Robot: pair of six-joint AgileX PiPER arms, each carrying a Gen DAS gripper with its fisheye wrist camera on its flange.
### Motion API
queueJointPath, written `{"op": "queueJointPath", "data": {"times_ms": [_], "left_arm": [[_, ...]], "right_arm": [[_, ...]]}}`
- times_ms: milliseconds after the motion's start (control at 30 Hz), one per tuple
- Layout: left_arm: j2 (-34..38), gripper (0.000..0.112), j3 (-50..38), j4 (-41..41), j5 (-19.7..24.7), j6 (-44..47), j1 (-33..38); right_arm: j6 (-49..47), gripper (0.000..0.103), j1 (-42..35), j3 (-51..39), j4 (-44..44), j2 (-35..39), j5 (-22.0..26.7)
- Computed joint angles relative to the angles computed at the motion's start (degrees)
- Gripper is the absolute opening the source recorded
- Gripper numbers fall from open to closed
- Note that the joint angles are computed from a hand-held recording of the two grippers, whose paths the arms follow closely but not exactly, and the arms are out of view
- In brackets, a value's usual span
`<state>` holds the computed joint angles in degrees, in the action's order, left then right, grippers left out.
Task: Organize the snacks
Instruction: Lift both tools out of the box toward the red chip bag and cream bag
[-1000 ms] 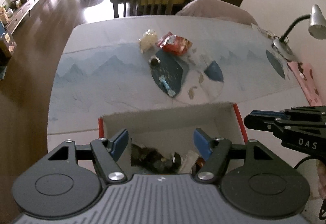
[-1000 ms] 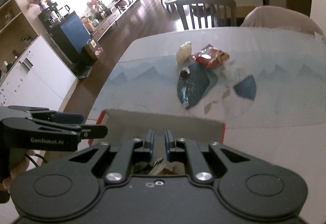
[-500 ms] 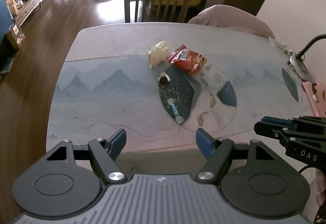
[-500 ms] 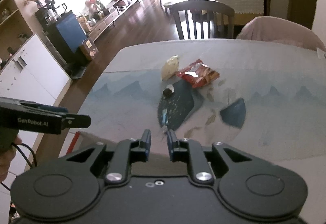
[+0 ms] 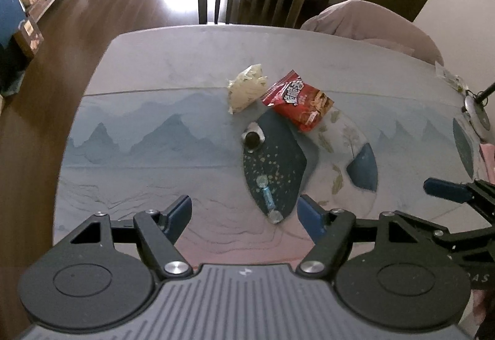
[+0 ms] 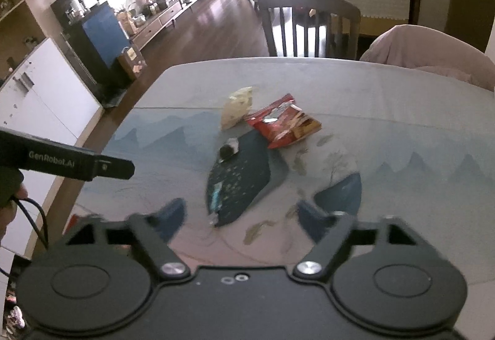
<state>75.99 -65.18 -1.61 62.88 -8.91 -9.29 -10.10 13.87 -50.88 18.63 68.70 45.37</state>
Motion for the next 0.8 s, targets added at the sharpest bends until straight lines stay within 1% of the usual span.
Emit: {"op": "queueJointPath", "data": {"times_ms": [67, 100, 133, 267, 300, 333, 400, 500, 700, 800], "left_arm": [[2.9, 0.076, -1.3, 0.7, -0.8, -1.7, -1.0], [4.1, 0.077, -1.8, 0.8, -1.0, -1.9, -1.4], [5.5, 0.077, -2.4, 1.0, -1.1, -2.2, -1.9], [10.1, 0.077, -3.9, 0.7, -1.6, -4.4, -2.8], [11.1, 0.077, -4.2, 0.3, -1.9, -5.0, -2.8], [12.0, 0.077, -4.4, 0.0, -2.3, -5.4, -2.8], [13.8, 0.077, -4.8, 1.0, -2.9, -7.0, -3.7], [17.0, 0.077, -5.9, 1.1, -3.0, -8.2, -4.2], [23.9, 0.077, -7.8, -3.4, -1.6, -11.1, -1.9], [25.9, 0.077, -7.8, -3.7, -2.2, -12.5, -1.9]], "right_arm": [[-1.8, 0.088, -1.1, -1.6, 0.2, 2.4, -0.6], [-2.1, 0.093, -1.8, -2.8, -0.1, 4.0, -0.6], [-2.4, 0.096, -2.4, -4.3, -0.6, 5.8, -0.4], [-6.2, 0.097, -4.7, -12.2, -0.3, 13.8, 1.5], [-7.4, 0.097, -4.8, -13.8, -0.6, 15.5, 1.3], [-8.0, 0.097, -4.7, -15.0, -1.3, 17.0, 0.5], [-9.0, 0.101, -4.5, -16.2, -2.4, 19.3, -1.9], [-9.4, 0.102, -3.4, -18.8, -5.4, 23.6, -3.4], [-6.9, 0.102, -1.9, -27.9, -9.0, 34.7, -1.2], [-9.8, 0.102, -0.8, -32.7, -8.6, 39.9, 0.4]]}}
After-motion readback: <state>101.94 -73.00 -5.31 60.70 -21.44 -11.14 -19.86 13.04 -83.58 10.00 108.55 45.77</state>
